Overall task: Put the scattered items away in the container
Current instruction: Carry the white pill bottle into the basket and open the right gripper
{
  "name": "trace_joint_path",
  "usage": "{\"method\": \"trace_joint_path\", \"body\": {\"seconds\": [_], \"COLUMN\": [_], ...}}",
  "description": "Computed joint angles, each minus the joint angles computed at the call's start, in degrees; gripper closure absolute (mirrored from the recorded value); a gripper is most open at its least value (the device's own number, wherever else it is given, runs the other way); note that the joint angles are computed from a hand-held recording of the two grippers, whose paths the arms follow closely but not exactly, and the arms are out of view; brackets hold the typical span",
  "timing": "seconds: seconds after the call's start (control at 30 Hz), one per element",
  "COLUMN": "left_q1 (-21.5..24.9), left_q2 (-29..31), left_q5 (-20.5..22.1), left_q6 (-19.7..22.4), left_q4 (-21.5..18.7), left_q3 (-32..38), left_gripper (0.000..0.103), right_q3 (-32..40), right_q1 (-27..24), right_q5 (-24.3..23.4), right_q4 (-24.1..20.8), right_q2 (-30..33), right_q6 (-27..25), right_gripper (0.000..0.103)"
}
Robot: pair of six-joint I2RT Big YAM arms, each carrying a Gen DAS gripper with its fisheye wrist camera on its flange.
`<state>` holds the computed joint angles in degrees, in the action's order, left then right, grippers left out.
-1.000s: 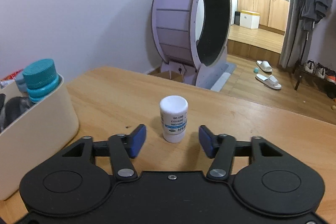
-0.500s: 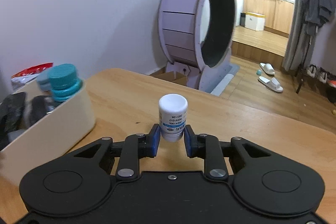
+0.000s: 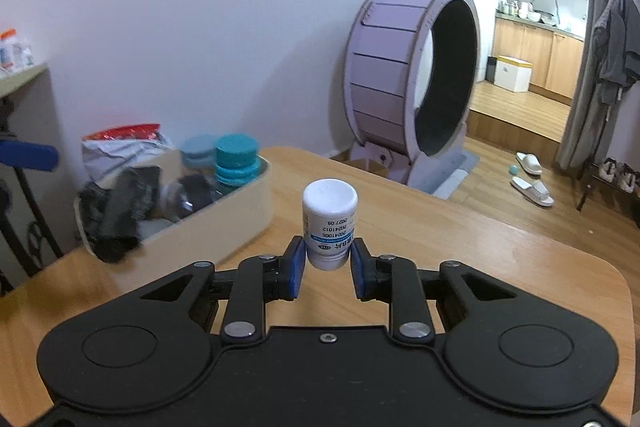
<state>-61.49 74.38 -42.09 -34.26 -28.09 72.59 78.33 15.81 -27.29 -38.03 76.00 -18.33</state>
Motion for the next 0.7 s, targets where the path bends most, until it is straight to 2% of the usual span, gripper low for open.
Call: {"method": "trace_joint_path", "body": {"seconds": [0.17, 0.43, 0.7], "left_q1": [-0.03, 0.32, 0.54], "left_q2": [-1.10, -4.56, -4.69], "left_q5": [-1.34, -5.07, -4.78], "left_q6": [-0.42, -3.65, -3.43], "left_q4": [-0.43, -0.93, -1.01], "left_q3": [-0.65, -3.11, -3.14], "left_gripper": [0.020, 0.020, 0.020], "right_q3": [1.07, 5.39, 7.08], "right_q1": [1.53, 5.87, 9.34], "right_q5": [-1.60, -3.29, 0.94], "right_q4": [0.50, 0.67, 1.83], "right_q2": [0.05, 3.40, 7.02], "right_q6": [1.15, 2.61, 2.05], "right_gripper": [0.078, 0.078, 0.077]}}
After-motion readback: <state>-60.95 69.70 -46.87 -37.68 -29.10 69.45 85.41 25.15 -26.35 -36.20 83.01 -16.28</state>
